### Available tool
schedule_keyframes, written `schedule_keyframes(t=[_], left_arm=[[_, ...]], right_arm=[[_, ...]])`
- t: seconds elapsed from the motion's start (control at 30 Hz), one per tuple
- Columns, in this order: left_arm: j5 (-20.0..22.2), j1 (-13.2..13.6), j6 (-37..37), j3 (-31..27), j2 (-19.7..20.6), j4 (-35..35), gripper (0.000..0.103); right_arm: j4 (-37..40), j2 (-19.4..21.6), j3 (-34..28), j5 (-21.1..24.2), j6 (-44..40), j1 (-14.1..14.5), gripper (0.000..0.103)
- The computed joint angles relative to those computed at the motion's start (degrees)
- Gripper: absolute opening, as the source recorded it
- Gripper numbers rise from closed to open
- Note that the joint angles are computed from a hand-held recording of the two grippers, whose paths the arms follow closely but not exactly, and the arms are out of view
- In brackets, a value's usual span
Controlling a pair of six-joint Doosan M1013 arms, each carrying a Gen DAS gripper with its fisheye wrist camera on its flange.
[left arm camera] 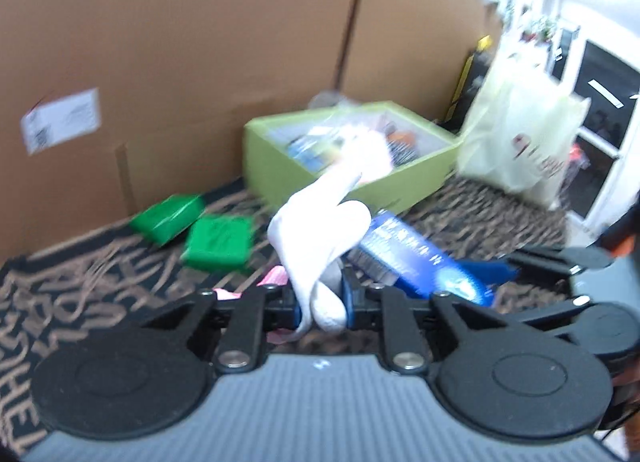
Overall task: Organize objects
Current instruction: 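Carry the glove and blue box over the green box and open both grippers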
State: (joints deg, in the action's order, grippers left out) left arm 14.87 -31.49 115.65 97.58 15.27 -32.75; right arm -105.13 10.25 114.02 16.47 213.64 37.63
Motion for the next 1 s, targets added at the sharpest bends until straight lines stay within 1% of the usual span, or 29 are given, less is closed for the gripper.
schedule_keyframes(t=[0.03, 0.1, 0.17, 0.27, 0.33, 0.43, 0.5, 0.6, 0.67, 0.77, 0.87, 1.0], left_arm=[[0.71, -0.12, 2.09, -1.06, 0.34, -2.33, 0.018], [1.73, -0.50, 3.99, -3.26, 1.25, -4.08, 0.018], [2.78, -1.03, 2.43, -5.59, 2.52, -3.13, 0.018], [6.20, -1.18, -0.37, -10.20, 5.31, -2.43, 0.018], [7.54, -1.60, -5.00, -13.13, 7.16, 1.39, 0.018], [8.53, -2.35, -14.54, -17.30, 10.11, 10.62, 0.018], [9.49, -2.40, -18.07, -19.50, 11.74, 13.13, 0.018], [10.02, -2.43, -24.97, -22.28, 13.92, 18.79, 0.018], [10.38, -2.28, -27.74, -23.76, 15.14, 20.97, 0.018], [11.10, -2.11, -28.53, -25.76, 16.81, 20.87, 0.018], [11.88, -2.07, -27.52, -27.46, 18.39, 19.21, 0.018], [13.18, -2.16, -29.23, -29.63, 20.59, 20.57, 0.019]], right_arm=[[-0.48, -0.52, 0.25, 0.32, 0.38, -0.40, 0.061], [-0.28, -1.35, 0.52, 1.63, 0.17, -1.00, 0.061], [0.27, -2.03, 0.64, 3.48, -0.67, -1.48, 0.061], [0.47, -2.70, 0.66, 5.67, -1.30, -2.39, 0.061], [0.55, -2.88, 0.48, 6.98, -1.82, -3.06, 0.061], [0.39, -2.80, -0.07, 8.41, -2.17, -4.55, 0.061], [0.17, -2.47, -0.65, 8.98, -1.79, -5.62, 0.061], [0.48, -1.20, -2.02, 10.43, -2.04, -7.01, 0.061], [0.96, 0.00, -3.18, 11.24, -2.44, -7.97, 0.061], [2.89, 1.67, -4.79, 12.90, -4.22, -8.67, 0.061], [3.41, 3.74, -6.39, 14.28, -4.85, -9.66, 0.061], [6.09, 6.22, -8.41, 15.16, -7.61, -10.68, 0.061]])
